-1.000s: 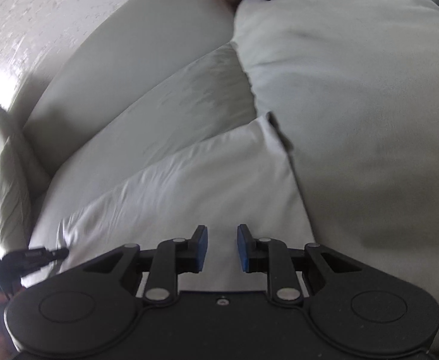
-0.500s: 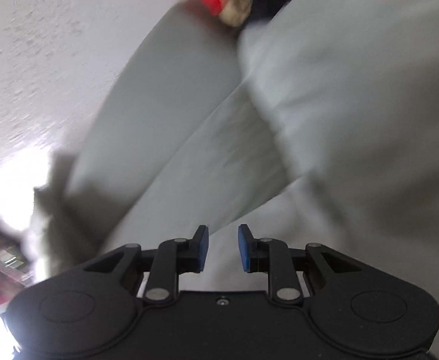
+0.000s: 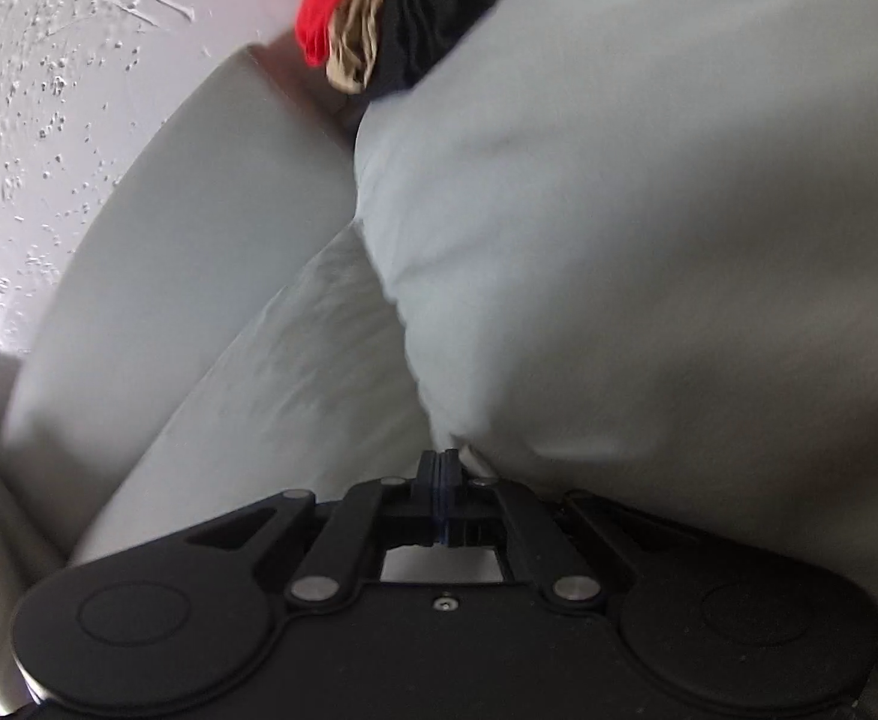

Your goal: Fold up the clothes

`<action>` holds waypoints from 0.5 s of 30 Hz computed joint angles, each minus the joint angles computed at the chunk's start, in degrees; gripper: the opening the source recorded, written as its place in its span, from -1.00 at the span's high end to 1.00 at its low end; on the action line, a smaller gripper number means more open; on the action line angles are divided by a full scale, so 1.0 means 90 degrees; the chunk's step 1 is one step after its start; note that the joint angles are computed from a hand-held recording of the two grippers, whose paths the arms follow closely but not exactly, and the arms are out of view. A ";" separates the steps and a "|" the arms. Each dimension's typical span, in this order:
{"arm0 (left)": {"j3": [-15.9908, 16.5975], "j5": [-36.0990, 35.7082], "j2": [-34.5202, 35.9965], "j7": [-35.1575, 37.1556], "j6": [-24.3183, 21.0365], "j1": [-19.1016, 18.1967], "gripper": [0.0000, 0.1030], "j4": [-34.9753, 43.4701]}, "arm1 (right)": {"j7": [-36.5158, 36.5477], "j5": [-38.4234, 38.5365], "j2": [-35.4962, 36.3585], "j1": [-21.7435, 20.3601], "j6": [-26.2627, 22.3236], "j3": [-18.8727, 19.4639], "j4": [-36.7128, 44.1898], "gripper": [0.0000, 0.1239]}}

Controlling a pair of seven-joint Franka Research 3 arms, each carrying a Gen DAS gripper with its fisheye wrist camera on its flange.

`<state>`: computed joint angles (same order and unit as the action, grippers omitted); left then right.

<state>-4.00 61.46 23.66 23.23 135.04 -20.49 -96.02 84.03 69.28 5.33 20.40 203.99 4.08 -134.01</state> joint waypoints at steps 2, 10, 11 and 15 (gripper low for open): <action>0.0043 -0.0063 -0.0213 -0.0268 -0.0047 0.0057 0.82 -0.0190 | -0.1855 0.1718 0.0057 0.0267 0.0570 0.0046 0.0491 1.00; -0.0508 -0.1886 -0.1860 0.1659 0.3159 0.1312 0.70 -0.2442 | -0.2424 0.1950 -0.1460 0.0318 0.0215 0.0348 -0.0558 0.73; -0.0741 -0.2866 -0.1982 0.2775 0.3562 0.1484 0.64 -0.2725 | -0.2070 0.1519 -0.1684 0.0349 -0.0118 0.0320 -0.0813 0.73; -0.0773 -0.2965 -0.2237 0.3579 0.3144 0.1214 0.48 -0.3021 | -0.0958 0.0344 -0.2269 -0.0065 -0.1425 0.0606 -0.1461 0.73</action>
<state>-10.95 34.78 3.52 55.43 163.33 -9.56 -123.21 75.40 72.37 -15.09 19.81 191.17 9.53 -147.16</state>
